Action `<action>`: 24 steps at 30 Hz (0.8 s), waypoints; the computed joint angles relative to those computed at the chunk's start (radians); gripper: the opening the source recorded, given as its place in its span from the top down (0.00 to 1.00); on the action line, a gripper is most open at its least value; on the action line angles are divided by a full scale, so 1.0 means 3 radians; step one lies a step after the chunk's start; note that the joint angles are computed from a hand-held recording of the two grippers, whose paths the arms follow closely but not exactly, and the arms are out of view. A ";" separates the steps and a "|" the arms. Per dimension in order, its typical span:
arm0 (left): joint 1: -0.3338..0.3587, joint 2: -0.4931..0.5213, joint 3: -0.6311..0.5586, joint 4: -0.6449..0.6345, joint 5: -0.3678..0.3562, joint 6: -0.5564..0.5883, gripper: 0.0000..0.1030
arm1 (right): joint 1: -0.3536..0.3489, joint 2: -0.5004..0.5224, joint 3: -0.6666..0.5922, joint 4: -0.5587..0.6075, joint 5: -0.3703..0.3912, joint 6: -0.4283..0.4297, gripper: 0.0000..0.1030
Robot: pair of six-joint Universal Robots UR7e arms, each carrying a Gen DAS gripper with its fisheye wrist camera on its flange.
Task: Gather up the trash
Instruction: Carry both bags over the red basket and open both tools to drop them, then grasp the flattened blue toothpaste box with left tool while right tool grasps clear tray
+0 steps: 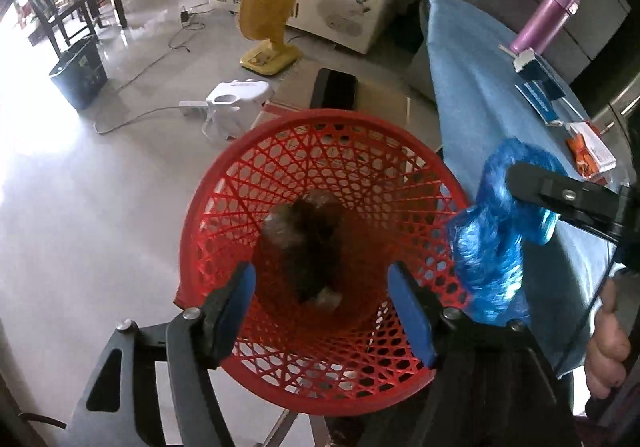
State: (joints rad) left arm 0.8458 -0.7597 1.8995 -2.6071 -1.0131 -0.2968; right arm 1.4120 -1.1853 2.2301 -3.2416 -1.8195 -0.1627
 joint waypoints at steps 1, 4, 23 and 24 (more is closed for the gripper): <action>-0.0013 -0.0012 0.0001 0.0018 0.0030 -0.0015 0.32 | 0.0007 -0.0006 0.0015 -0.0053 0.0030 0.0033 0.27; -0.0066 -0.0019 0.0006 0.0051 0.0090 -0.0027 0.32 | -0.0054 -0.0103 0.0108 -0.0189 0.0247 0.0094 0.20; -0.0732 0.0579 -0.0602 -0.0023 -0.0233 0.0646 0.32 | -0.1045 -0.1949 0.1300 -0.0940 0.0720 0.0040 0.20; -0.0782 0.0644 -0.0683 -0.0018 -0.0284 0.0703 0.31 | -0.1223 -0.2192 0.1380 -0.0878 0.0825 0.0068 0.20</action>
